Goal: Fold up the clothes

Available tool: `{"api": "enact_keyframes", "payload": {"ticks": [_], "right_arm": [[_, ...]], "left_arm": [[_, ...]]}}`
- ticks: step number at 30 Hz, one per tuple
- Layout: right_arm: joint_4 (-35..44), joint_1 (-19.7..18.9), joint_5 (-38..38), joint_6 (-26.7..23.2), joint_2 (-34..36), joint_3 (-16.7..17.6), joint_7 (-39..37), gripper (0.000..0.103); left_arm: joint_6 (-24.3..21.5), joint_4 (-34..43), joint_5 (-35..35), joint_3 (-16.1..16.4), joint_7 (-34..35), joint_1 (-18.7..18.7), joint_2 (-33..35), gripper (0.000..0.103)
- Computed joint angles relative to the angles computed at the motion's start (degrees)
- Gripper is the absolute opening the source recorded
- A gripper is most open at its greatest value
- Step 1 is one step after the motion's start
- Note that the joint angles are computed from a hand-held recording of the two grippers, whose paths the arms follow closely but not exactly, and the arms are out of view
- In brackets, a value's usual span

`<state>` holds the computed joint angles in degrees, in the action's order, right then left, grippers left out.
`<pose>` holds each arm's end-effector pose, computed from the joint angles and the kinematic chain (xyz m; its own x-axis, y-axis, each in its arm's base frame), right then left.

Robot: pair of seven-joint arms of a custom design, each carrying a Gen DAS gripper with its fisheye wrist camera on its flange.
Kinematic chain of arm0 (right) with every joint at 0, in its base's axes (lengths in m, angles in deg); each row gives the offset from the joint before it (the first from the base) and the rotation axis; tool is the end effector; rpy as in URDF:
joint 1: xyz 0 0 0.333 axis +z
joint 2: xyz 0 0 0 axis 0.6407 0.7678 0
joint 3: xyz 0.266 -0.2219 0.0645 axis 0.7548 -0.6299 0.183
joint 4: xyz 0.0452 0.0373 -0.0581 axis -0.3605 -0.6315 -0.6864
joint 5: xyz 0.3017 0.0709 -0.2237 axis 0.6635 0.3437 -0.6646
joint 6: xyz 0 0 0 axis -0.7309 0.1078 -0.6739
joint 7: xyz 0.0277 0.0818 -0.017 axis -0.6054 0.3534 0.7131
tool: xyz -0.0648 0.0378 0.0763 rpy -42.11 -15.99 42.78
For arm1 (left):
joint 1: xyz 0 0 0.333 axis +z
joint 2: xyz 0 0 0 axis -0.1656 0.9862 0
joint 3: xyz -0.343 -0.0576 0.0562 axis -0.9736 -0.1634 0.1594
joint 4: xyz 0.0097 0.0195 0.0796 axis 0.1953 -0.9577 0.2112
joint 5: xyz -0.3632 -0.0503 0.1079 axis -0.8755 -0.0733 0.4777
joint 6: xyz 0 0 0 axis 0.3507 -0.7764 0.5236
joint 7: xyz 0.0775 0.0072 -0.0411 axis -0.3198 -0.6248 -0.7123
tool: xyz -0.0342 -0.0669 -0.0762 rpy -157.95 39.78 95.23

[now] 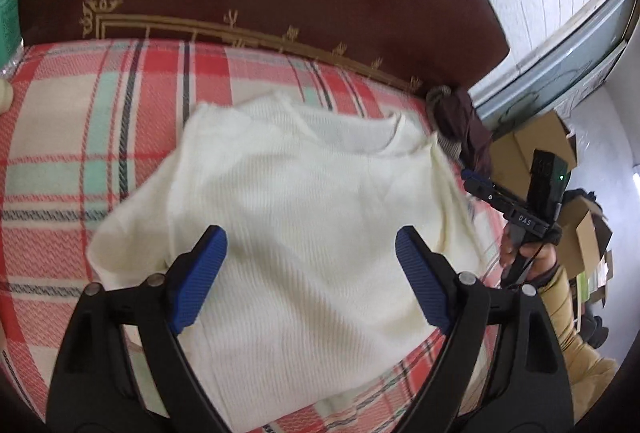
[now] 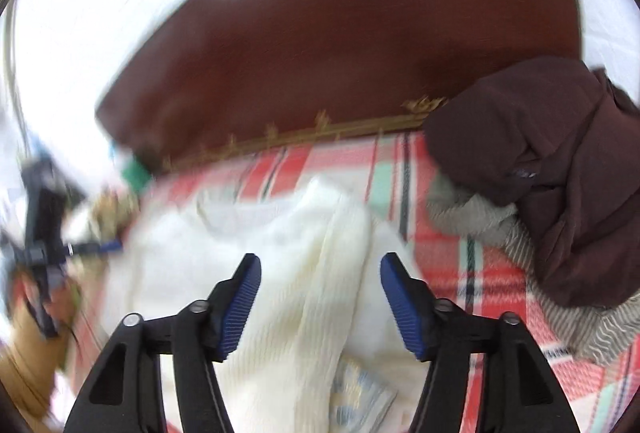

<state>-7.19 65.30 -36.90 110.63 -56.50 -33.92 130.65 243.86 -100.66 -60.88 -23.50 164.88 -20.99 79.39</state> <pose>0.6071 0.4000 0.5495 0.4730 -0.8358 -0.2788 -0.7535 -0.2197 -0.6197 0.5342 -0.2009 0.5357 -0.0614 -0.8526 0.5190 -0.8763 -0.2029 -0.4370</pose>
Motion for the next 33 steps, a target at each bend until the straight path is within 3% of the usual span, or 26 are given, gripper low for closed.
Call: {"api": "enact_keyframes", "payload": {"ticks": [3,4,5,6,9,11,13,14,16,19,20,23,27,33], "right_arm": [[0.64,2.25,-4.86,-4.36,0.44,-1.81,1.4,0.062],[0.69,2.56,-5.78,-5.76,0.59,-2.34,2.45,0.043],[0.23,2.08,-5.4,-6.19,0.49,-2.23,2.69,0.017],[-1.2,0.73,-2.99,-4.94,-0.15,-1.4,2.5,0.01],[-5.79,-3.6,6.74,-0.62,-2.44,1.32,1.46,0.009],[-7.88,-5.28,11.4,0.09,-3.66,2.05,1.32,0.014],[-9.77,-6.73,16.16,0.31,-4.92,2.98,-0.11,0.016],[-11.26,-7.54,19.33,1.55,-6.02,3.76,-1.96,0.027],[-14.99,-8.4,25.63,5.08,-9.07,4.79,-5.6,0.047],[-19.09,-8.73,34.53,7.35,-13.27,5.29,-12.24,0.051],[-20.08,-8.62,37.26,7.41,-14.45,5.12,-13.87,0.057],[-22.48,-8.03,46.26,6.81,-17.21,4.51,-20.17,0.063],[-24.61,-5.7,49.07,6.24,-19.42,1.88,-21.35,0.07],[-26.81,-4.09,51.62,4.84,-20.41,-1.15,-22.43,0.076]], "left_arm": [[1.82,-2.15,0.1,-0.47,-0.23,-0.48,0.13,0.087],[2.72,-3.08,-0.05,-0.57,-0.23,-0.64,-0.06,0.087],[4.11,-4.12,0.24,-0.66,-0.35,-0.79,-0.55,0.087],[5.54,-5.16,0.61,-0.71,-0.53,-0.98,-1.05,0.087],[9.5,-8.64,9.98,-1.54,-7.9,-0.83,-3.79,0.087],[10.7,-10.05,25.28,-4.01,-19.1,1.09,-5.74,0.087],[10.86,-10.01,38.99,-7.28,-24.88,2.25,-7.4,0.087],[10.43,-9.5,45.35,-9.02,-27.17,2.89,-8.09,0.087],[11.65,-8.26,52.51,-10.88,-26.74,1.32,-7.43,0.087],[11.66,-4.17,63.44,-13.63,-26.27,-1.05,-4.23,0.087],[10.84,-2.06,67.08,-14.43,-26.39,-2.01,-2.18,0.087],[7.35,4.37,75.05,-14.79,-26.68,-5.96,4.28,0.087],[0.14,13.55,84.4,-12.39,-28.28,-13.05,12.45,0.087],[-9.56,23.95,84.84,-7.84,-25.96,-20.07,20.4,0.087]]}}
